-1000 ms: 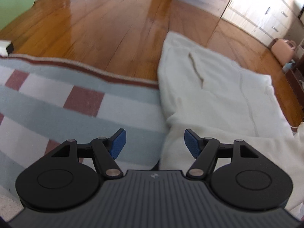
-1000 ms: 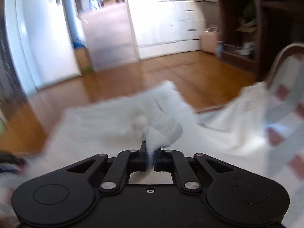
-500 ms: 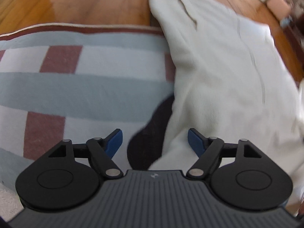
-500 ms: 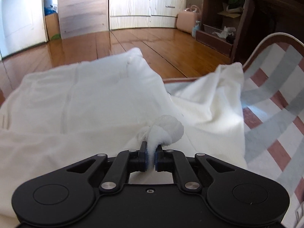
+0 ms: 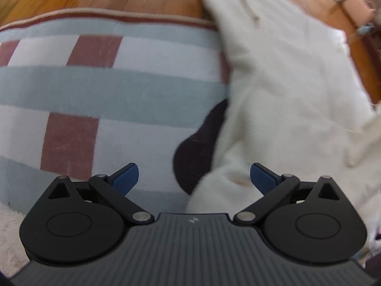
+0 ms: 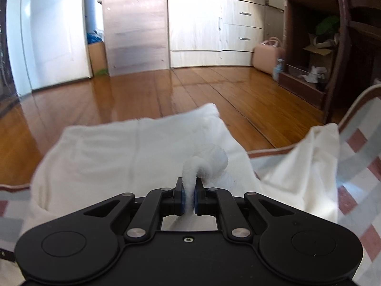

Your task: Fold clothes

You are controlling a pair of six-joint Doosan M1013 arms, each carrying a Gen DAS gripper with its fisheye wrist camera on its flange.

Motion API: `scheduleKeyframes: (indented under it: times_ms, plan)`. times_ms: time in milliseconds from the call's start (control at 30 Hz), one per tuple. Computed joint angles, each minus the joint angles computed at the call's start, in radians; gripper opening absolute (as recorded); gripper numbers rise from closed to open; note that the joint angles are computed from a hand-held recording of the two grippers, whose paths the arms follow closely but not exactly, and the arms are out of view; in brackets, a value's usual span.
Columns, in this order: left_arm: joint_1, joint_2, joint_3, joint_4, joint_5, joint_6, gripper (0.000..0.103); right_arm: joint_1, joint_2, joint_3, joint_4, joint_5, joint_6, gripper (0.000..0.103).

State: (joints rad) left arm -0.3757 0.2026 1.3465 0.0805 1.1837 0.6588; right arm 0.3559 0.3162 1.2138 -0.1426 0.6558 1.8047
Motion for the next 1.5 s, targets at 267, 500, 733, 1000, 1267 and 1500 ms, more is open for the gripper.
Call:
scheduleKeyframes:
  times_ms: [267,500,733,1000,1267,1500]
  plan:
    - [-0.018,0.045,-0.047,-0.043,-0.006,0.218,0.102,-0.003,-0.038,0.022,0.080,-0.130,-0.079,0.009]
    - [-0.048,0.036,-0.048,0.090,-0.056,0.239,0.016,-0.020,-0.052,0.054,0.159,-0.138,-0.118,0.009]
    - [-0.019,-0.012,0.008,0.082,0.006,0.043,0.018,-0.058,-0.048,0.112,0.479,-0.154,-0.354,0.009]
    - [-0.010,0.000,-0.006,0.070,0.102,-0.022,0.065,-0.048,0.000,0.086,0.196,0.040,-0.045,0.009]
    - [0.024,0.011,0.022,-0.172,0.061,0.168,0.093,-0.072,0.024,0.081,0.266,0.022,-0.222,0.011]
    - [-0.003,-0.060,0.028,-0.109,-0.023,0.199,0.018,-0.098,0.012,0.085,0.394,0.035,-0.303,0.009]
